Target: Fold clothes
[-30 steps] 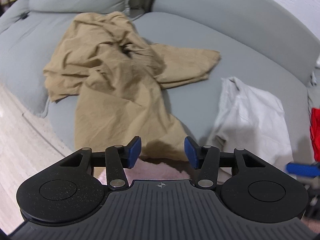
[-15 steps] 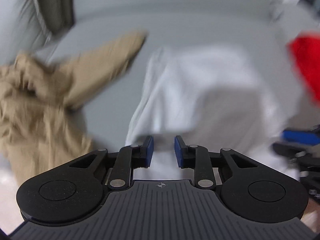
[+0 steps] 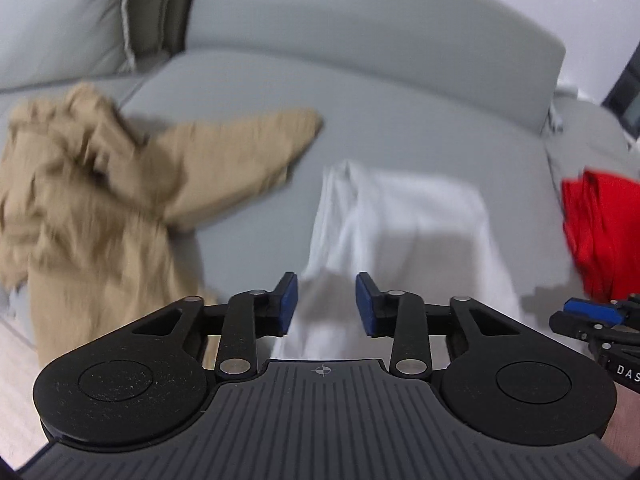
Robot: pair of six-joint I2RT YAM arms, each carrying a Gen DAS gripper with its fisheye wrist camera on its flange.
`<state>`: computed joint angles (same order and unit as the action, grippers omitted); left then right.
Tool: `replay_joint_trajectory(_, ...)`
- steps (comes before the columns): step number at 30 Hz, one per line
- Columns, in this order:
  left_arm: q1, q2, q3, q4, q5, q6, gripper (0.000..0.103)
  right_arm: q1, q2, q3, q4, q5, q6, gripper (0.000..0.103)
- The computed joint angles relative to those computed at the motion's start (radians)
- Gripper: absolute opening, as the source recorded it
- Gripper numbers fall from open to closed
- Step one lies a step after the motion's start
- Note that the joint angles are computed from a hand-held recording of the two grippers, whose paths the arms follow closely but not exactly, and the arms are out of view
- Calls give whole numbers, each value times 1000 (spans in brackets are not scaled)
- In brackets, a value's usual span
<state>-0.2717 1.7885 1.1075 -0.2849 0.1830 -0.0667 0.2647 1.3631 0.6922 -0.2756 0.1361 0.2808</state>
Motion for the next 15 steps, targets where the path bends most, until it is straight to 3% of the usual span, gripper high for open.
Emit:
replay_joint_trajectory(5, -22, 250, 291, -60, 29, -17, 38, -136, 183, 80, 140, -78, -6, 23)
replay_joint_trajectory(9, -11, 447, 565, -221, 61, -97, 38, -229, 308, 149, 180, -188, 27, 24)
replay_joint_trajectory(13, 16, 639, 853, -408, 161, -206, 37, -297, 400, 211, 187, -290, 70, 35)
replay_joint_trajectory(15, 13, 743, 1025, -514, 149, -236, 37, -313, 423, 221, 198, -307, 71, 35)
